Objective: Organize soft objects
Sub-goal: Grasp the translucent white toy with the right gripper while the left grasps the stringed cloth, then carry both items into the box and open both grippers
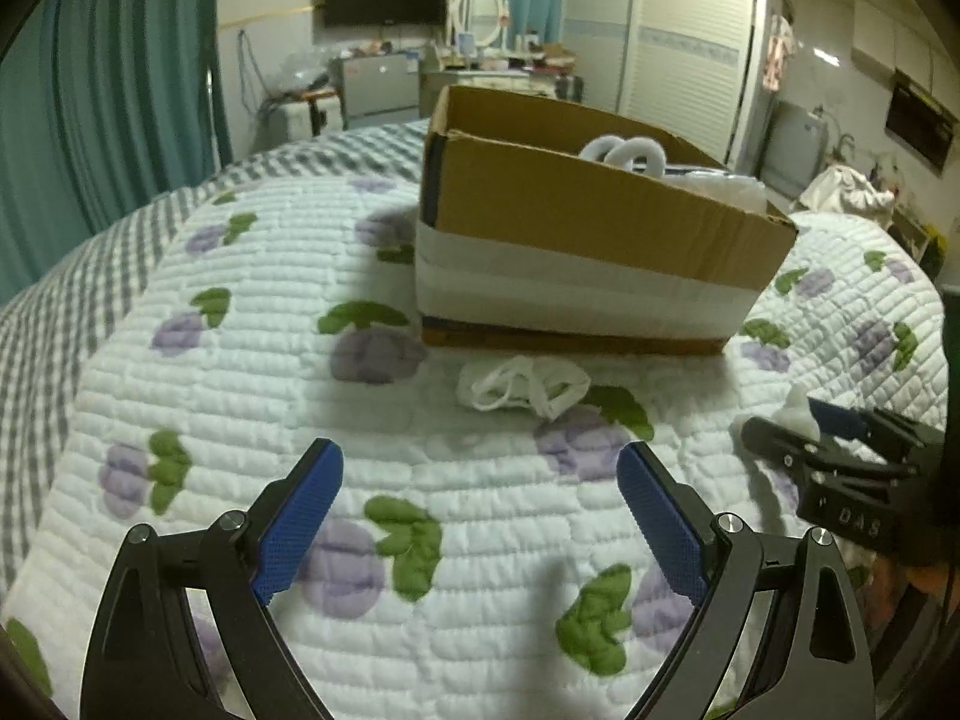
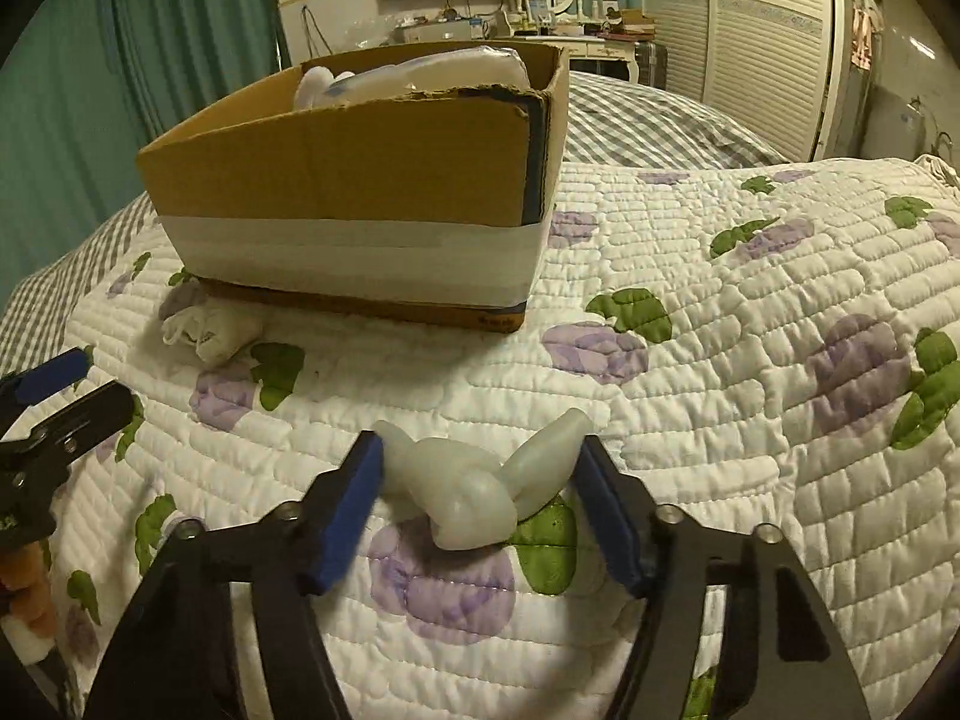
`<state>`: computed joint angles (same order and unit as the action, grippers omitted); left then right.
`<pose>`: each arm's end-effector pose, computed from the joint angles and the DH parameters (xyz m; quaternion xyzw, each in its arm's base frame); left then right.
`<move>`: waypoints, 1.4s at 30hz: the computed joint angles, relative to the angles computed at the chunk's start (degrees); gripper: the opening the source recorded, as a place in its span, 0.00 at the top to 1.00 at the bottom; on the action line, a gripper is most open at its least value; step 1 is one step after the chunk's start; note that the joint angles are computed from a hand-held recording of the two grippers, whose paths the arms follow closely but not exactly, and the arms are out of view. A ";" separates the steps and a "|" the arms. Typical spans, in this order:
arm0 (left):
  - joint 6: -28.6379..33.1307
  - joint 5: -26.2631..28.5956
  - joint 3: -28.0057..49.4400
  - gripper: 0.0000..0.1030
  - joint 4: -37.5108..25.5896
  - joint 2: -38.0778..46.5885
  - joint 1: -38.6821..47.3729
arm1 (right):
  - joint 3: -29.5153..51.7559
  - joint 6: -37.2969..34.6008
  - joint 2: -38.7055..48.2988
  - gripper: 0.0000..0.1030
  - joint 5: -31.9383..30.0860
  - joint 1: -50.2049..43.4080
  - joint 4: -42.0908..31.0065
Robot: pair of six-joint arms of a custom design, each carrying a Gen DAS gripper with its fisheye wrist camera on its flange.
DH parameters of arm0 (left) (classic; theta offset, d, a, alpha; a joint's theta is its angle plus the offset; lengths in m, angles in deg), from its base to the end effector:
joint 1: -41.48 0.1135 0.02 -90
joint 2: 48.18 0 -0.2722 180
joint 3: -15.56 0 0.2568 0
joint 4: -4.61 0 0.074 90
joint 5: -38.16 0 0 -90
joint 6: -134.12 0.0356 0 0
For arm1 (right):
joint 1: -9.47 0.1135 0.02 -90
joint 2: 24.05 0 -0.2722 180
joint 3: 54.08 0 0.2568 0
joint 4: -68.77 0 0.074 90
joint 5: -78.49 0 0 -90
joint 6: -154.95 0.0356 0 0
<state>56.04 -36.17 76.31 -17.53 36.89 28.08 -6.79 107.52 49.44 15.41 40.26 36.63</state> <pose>0.2947 -0.0801 0.2004 0.2510 0.8866 -0.1313 0.3658 0.2046 0.1032 0.1711 0.1592 0.9242 -0.0211 0.3465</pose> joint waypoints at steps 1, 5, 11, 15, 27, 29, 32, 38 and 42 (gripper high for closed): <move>-0.39 -0.29 0.41 0.08 0.23 0.65 -0.42 | 0.11 0.00 0.22 0.48 0.52 0.43 0.14; -1.16 -0.41 2.12 0.08 0.02 2.86 -1.10 | 1.94 -0.45 1.52 0.65 2.13 1.78 -0.28; -1.84 0.35 3.72 0.09 -0.30 4.88 -1.70 | 0.69 0.10 -1.08 0.72 1.79 0.91 0.56; -2.00 0.53 5.80 0.10 0.39 7.78 -2.43 | 0.67 -0.21 -2.67 0.73 2.62 1.49 0.46; -0.60 2.03 10.18 0.45 -0.17 13.46 -3.56 | 0.76 0.05 -5.87 0.72 3.91 3.07 -0.89; 0.15 2.84 9.08 0.46 -0.37 12.05 -3.06 | 0.93 0.25 -5.87 0.72 4.20 3.57 -1.11; 0.76 3.93 7.58 0.46 -1.94 9.18 -2.35 | 0.84 0.79 -6.66 0.72 4.66 4.54 -1.72; 3.48 6.61 4.53 0.46 -6.58 0.66 -0.07 | 1.42 3.12 -9.53 0.72 6.77 8.17 -5.79; 5.16 8.10 4.58 0.46 -11.99 -6.35 1.17 | 3.93 4.98 -11.97 0.72 10.17 12.34 -11.36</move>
